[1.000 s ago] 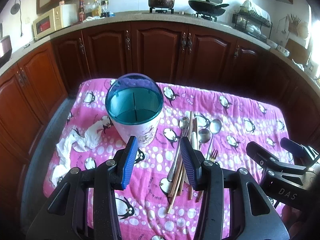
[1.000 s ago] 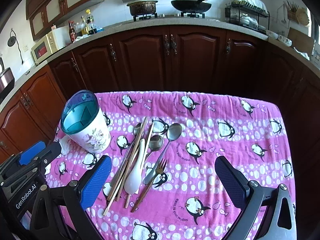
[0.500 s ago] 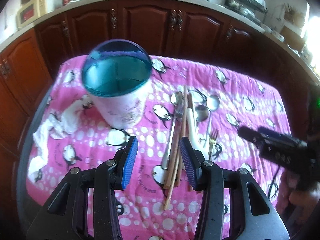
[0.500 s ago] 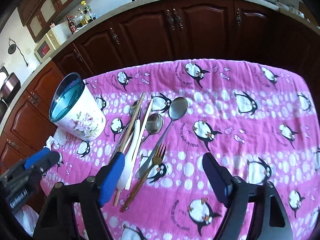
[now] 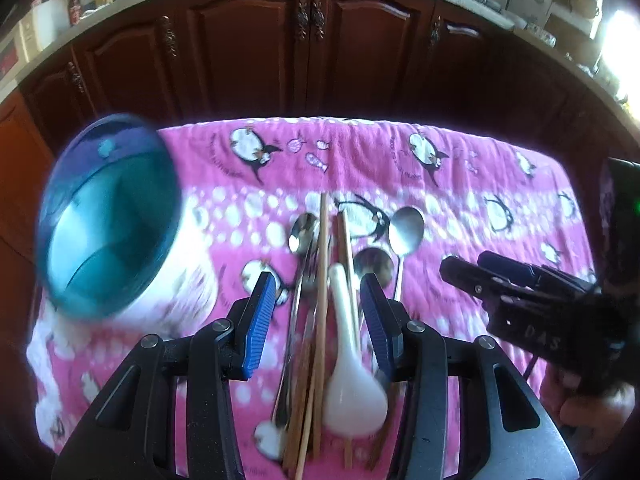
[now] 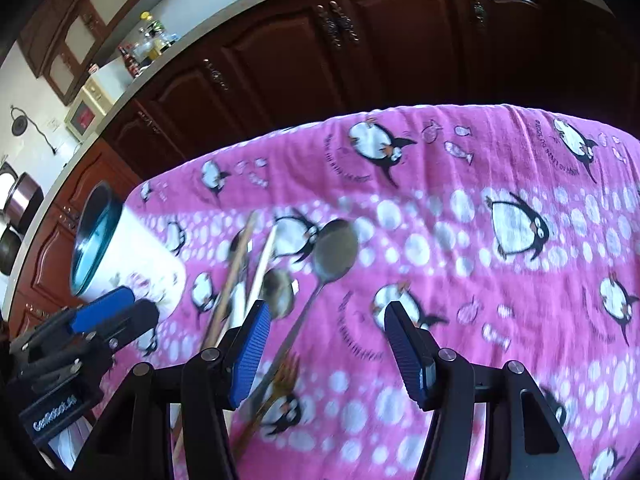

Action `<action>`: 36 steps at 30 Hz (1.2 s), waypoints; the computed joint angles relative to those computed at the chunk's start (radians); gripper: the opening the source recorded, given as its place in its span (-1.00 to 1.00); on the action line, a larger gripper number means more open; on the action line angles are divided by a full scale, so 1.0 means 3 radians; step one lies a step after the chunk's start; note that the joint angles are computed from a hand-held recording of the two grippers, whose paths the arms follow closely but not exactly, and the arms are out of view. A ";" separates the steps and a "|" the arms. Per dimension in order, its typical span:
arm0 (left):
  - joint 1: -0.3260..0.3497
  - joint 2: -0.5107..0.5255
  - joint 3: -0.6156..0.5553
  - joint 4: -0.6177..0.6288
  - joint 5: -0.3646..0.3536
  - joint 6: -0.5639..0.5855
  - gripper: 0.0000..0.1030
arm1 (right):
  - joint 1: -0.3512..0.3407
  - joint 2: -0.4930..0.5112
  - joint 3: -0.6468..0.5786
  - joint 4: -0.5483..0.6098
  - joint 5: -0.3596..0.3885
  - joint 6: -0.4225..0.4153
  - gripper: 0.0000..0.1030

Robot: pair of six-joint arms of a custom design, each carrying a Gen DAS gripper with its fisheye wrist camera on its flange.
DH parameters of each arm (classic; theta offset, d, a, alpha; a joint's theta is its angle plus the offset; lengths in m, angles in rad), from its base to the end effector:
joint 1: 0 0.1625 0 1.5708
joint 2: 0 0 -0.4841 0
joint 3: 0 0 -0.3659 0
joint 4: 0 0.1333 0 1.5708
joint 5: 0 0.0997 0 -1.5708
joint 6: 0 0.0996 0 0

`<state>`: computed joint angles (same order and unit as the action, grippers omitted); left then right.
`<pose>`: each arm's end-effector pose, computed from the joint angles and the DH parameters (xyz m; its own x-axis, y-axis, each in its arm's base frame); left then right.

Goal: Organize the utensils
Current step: 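Grasp a wooden chopstick with the left tool while the right grasps a metal spoon, then lift the chopstick with the left tool while the right lifts the spoon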

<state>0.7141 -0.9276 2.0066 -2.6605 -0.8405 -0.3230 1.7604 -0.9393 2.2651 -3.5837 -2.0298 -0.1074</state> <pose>-0.2951 -0.5201 0.1542 -0.7076 0.3215 -0.6292 0.5600 0.7982 -0.2219 0.1834 -0.4823 0.1925 -0.9124 0.0250 0.4085 -0.2449 0.7663 -0.5939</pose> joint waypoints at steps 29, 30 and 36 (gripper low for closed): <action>0.0427 0.0946 -0.1439 0.1012 0.0059 0.0088 -0.87 | -0.0556 0.0103 -0.0617 0.0728 0.1000 -0.0454 -0.83; 0.0428 0.0914 -0.1410 0.0954 0.0041 0.0117 -0.87 | -0.0550 0.0101 -0.0616 0.0729 0.0998 -0.0440 -0.85; 0.0360 0.0633 -0.1221 0.0691 -0.0228 0.0165 -0.88 | -0.0481 -0.0026 -0.0442 0.0529 0.0944 -0.0514 -0.97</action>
<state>0.8222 -0.7375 1.6402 -2.4532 -0.9090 -0.2734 1.6161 -0.9470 2.1325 -3.4251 -1.7467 -0.2615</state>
